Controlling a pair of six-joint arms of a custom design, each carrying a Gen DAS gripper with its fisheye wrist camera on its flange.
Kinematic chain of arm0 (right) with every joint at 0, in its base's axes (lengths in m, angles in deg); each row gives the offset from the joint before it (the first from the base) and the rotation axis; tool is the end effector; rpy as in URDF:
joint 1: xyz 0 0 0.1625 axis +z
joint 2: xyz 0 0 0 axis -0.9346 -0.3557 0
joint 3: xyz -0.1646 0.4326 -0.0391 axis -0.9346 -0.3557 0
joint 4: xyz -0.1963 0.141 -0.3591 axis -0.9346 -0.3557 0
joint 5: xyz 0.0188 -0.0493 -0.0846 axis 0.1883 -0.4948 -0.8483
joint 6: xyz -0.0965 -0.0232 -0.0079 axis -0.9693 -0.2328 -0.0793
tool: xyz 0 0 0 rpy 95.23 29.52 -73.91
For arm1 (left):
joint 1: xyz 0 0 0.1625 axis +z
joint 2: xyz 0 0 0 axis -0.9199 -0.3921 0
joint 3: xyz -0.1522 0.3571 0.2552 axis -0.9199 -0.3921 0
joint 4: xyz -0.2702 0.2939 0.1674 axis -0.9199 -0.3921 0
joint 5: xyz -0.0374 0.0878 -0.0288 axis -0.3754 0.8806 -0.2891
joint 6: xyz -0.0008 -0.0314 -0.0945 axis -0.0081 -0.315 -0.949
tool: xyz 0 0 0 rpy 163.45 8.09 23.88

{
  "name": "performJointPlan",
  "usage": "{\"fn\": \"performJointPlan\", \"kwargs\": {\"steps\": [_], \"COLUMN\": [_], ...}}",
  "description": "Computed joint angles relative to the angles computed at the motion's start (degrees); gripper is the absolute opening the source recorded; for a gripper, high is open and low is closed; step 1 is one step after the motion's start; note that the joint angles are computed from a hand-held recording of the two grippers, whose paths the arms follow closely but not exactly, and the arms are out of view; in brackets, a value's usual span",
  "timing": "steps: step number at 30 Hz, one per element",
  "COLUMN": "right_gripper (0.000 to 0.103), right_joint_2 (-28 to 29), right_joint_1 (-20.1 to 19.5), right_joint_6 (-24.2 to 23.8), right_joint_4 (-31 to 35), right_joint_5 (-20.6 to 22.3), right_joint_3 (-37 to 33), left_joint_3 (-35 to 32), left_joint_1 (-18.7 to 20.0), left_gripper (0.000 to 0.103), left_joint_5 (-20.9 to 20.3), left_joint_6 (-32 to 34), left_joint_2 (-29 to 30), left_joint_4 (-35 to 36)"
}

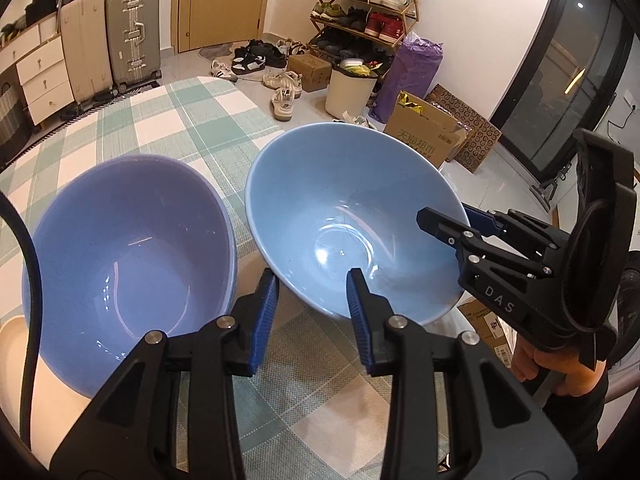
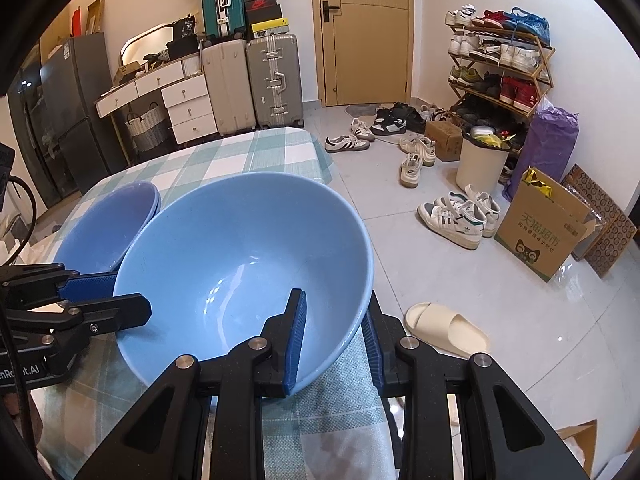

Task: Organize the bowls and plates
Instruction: 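Lift the light-blue bowl with both grippers and carry it over the darker blue bowl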

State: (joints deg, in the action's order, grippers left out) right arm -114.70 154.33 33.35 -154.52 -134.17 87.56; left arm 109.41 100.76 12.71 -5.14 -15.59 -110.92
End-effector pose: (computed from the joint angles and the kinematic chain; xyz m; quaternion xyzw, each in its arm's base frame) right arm 0.0493 -0.3108 0.4170 0.0166 -0.8397 0.3799 0.3878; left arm -0.3612 -0.4442 0.0331 0.3994 0.8998 -0.0957 0.1473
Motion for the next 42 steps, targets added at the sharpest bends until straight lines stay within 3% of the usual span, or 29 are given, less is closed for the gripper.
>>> {"fn": "performJointPlan", "kwargs": {"steps": [16,28,36,42], "right_gripper": [0.028,0.028,0.028,0.028], "right_joint_2": [-0.5,3.1,8.1,11.2], "right_joint_1": [10.9,20.2,23.6,24.7], "right_joint_6": [0.9,3.0,3.0,2.9], "right_joint_4": [-1.2,0.3,0.7,0.6], "right_joint_5": [-7.0,-12.8,-14.6,-13.7], "right_joint_3": [-0.8,-4.1,-6.7,-8.5], "left_joint_3": [2.9,4.9,6.6,7.0], "left_joint_1": [-2.4,-4.3,-4.9,-3.8], "left_gripper": [0.031,0.031,0.031,0.031], "left_joint_5": [1.8,4.9,7.8,8.8], "left_joint_6": [1.4,0.3,-0.9,-2.0], "left_joint_2": [-6.3,-12.1,-16.6,-19.2], "left_joint_4": [-2.4,-3.1,-2.2,-0.6]}}
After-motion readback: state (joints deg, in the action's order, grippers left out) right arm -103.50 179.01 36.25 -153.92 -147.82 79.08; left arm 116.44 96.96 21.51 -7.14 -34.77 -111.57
